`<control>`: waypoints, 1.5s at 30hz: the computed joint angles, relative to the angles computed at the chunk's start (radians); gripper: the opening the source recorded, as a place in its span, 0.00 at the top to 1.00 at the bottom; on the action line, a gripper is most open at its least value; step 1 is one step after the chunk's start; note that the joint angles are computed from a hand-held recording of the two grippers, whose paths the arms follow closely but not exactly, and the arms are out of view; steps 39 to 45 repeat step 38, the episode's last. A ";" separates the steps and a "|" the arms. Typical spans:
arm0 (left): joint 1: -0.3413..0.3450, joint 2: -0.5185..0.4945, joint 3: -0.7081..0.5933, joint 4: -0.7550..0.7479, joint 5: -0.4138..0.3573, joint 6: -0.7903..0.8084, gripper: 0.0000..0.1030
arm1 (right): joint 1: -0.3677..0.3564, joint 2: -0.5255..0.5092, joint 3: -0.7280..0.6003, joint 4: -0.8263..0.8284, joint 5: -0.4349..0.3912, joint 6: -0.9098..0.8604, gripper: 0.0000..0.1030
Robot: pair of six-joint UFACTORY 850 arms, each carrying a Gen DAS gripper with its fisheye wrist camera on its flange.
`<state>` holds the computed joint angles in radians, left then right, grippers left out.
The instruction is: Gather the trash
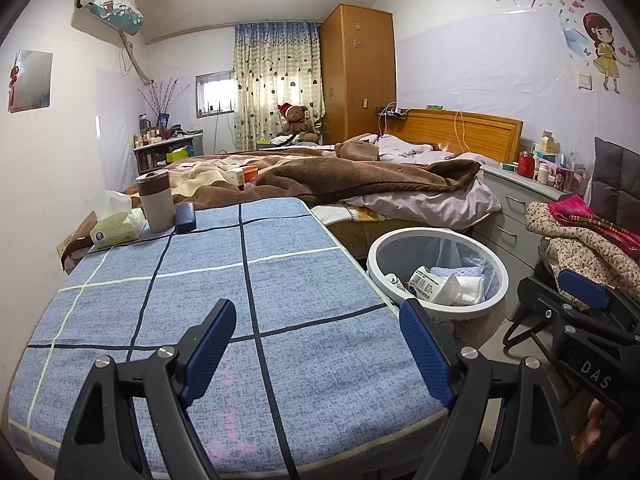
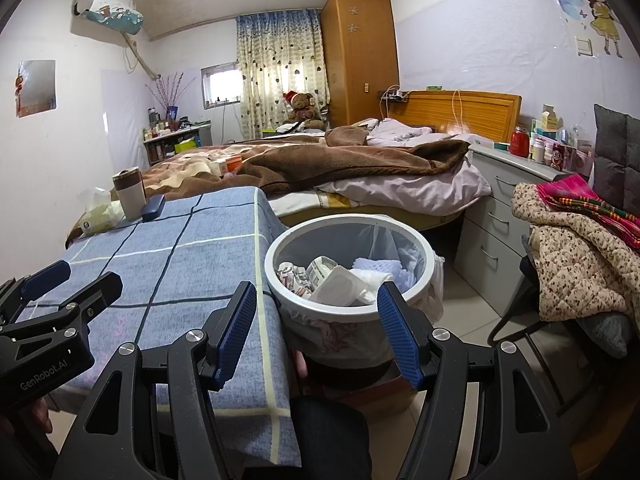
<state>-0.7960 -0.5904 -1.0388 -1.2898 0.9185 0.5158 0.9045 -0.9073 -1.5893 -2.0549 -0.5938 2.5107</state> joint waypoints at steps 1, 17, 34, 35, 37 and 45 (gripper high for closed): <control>0.000 0.000 -0.001 -0.002 0.000 0.001 0.17 | 0.001 0.000 0.000 0.000 0.000 0.000 0.37; 0.000 0.001 -0.001 -0.004 0.001 0.002 0.17 | 0.002 -0.001 -0.002 0.002 -0.002 -0.002 0.37; 0.003 0.000 0.003 0.000 -0.006 -0.018 0.17 | 0.005 -0.004 -0.007 0.007 0.001 -0.009 0.37; 0.003 0.000 0.003 0.000 -0.007 -0.017 0.17 | 0.005 -0.004 -0.008 0.007 0.001 -0.009 0.37; 0.003 0.000 0.002 -0.002 -0.006 -0.016 0.17 | 0.005 -0.005 -0.009 0.011 0.002 -0.012 0.37; 0.003 0.000 0.001 -0.003 -0.007 -0.015 0.17 | 0.005 -0.005 -0.009 0.011 0.002 -0.012 0.37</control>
